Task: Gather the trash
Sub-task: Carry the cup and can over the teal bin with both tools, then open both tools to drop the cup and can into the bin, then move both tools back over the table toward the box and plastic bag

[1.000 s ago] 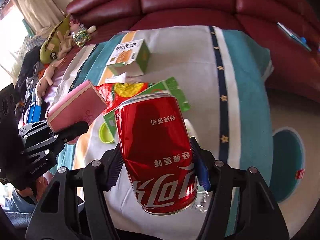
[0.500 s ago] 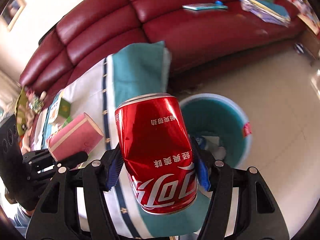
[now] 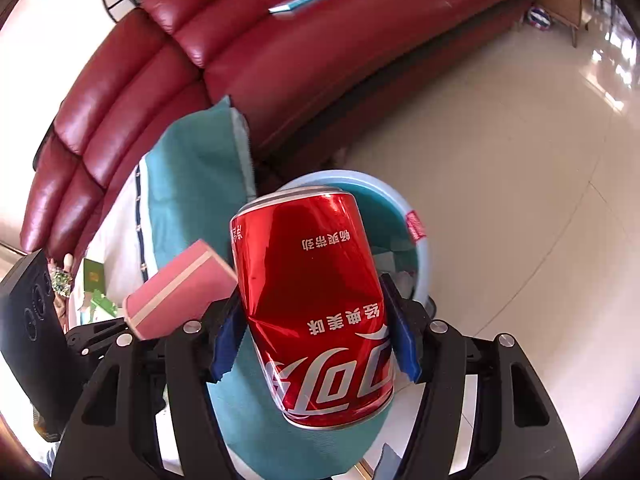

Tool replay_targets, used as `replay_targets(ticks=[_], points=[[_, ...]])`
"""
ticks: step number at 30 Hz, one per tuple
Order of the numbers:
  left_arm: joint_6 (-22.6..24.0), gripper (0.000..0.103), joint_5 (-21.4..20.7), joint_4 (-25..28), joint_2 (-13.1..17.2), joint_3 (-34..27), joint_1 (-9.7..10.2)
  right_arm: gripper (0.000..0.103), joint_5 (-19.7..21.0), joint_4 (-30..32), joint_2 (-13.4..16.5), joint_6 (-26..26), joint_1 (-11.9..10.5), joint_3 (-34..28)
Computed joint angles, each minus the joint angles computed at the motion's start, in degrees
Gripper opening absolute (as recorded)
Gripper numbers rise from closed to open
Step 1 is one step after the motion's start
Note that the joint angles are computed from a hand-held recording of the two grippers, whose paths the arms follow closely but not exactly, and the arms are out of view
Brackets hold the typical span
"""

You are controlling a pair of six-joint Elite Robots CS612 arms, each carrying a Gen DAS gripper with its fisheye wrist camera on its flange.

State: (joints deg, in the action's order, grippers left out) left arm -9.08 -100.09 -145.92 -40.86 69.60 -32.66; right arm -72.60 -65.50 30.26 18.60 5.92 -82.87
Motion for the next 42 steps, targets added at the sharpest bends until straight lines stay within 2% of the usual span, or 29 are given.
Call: replay_targets(ticks=[4,5,6,8,9,13,15,18,22,23,25,31,33,42], points=[[0.1,0.009,-0.5,2.5,2.3,-3.2,-0.27,0.06,-0.7,0.0,-0.1,0.9,-0.2,0.5],[0.0,0.014,-0.5,3.2,2.8,-4.0,-0.26,0.06,-0.9,0.1,-0.1,0.9,-0.2,0.6],[-0.2,0.031,-0.4,3.4,3.0,-4.3,-0.29,0.06,-1.1,0.1,-0.2,0.9,-0.1,0.8],[-0.8,0.053,0.7,2.8,3.5,-4.6,-0.36,0.06,-1.2,0.2,-0.3,0.9,-0.1,1.0],[-1.3,0.059,1.3,2.5,3.5,-4.6,-0.38,0.06,-1.4,0.1,-0.4,1.2,0.0,1.3],[-2.9,0.071,1.0,1.6,2.6,-2.9,0.28,0.06,-1.7,0.1,-0.7,1.0,0.3,2.1],[-3.3,0.082,1.5,0.9,2.0,-2.0,0.54,0.06,-1.7,0.2,-0.7,0.8,0.4,2.3],[-3.9,0.092,2.7,-1.1,0.2,0.8,0.41,0.06,-1.9,0.4,-1.0,0.4,0.8,3.2],[-5.1,0.096,2.8,-2.7,-1.1,3.1,0.69,0.061,-2.6,1.1,-1.6,-0.3,1.2,4.6],[-5.5,0.097,2.7,-2.8,-1.2,3.3,0.8,0.069,-2.6,1.3,-1.7,-0.3,1.3,5.0],[-5.8,0.097,2.5,-2.9,-1.5,3.9,0.89,0.075,-2.7,1.4,-1.9,0.0,1.4,5.3],[-5.7,0.097,2.5,-3.1,-2.2,5.1,1.12,0.079,-4.1,2.2,-2.2,-0.6,1.9,5.4],[-5.5,0.097,2.5,-3.4,-2.5,5.6,1.14,0.084,-4.5,2.8,-2.3,-0.8,2.1,5.6],[-6.0,0.097,2.8,-5.4,-4.2,8.7,1.08,0.085,-6.9,5.5,-3.1,-1.2,3.3,5.6]])
